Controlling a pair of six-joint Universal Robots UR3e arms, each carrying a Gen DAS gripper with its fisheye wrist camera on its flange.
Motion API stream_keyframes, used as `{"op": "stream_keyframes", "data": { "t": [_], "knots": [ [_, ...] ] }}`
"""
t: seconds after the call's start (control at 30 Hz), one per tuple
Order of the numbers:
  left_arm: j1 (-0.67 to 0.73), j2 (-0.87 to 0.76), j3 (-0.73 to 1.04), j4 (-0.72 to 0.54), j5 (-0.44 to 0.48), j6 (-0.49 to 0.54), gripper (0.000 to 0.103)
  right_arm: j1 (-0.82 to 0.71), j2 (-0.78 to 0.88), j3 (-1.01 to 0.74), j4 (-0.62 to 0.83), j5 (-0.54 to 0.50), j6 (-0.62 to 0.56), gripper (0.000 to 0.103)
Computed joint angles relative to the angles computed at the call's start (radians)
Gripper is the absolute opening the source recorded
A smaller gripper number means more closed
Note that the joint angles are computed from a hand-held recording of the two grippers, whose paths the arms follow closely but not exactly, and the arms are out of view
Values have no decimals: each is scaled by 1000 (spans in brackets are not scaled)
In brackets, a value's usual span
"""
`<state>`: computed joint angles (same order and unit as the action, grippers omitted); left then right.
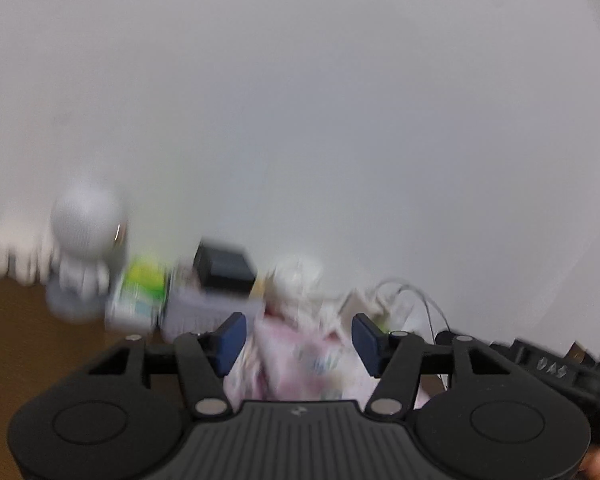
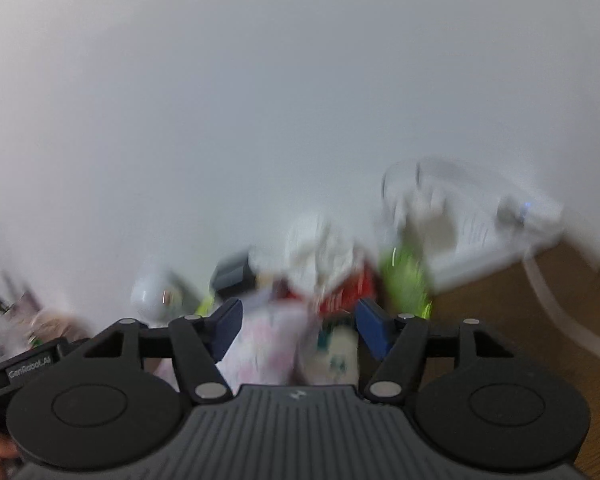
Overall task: Fold clothes
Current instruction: 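Lower the bundle onto the folded clothes stack and open both grippers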
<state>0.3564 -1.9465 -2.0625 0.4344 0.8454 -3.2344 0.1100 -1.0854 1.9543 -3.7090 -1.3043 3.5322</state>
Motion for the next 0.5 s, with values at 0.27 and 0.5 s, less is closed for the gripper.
{"op": "stream_keyframes", "data": {
  "t": [0.27,0.5],
  "knots": [
    [-198,-146,167,-99,290,20,15,207,218,-380,249,-293,-71,15],
    [-166,-217,146,-27,227,26,14,227,321,-411,222,-351,-118,16]
  ]
}}
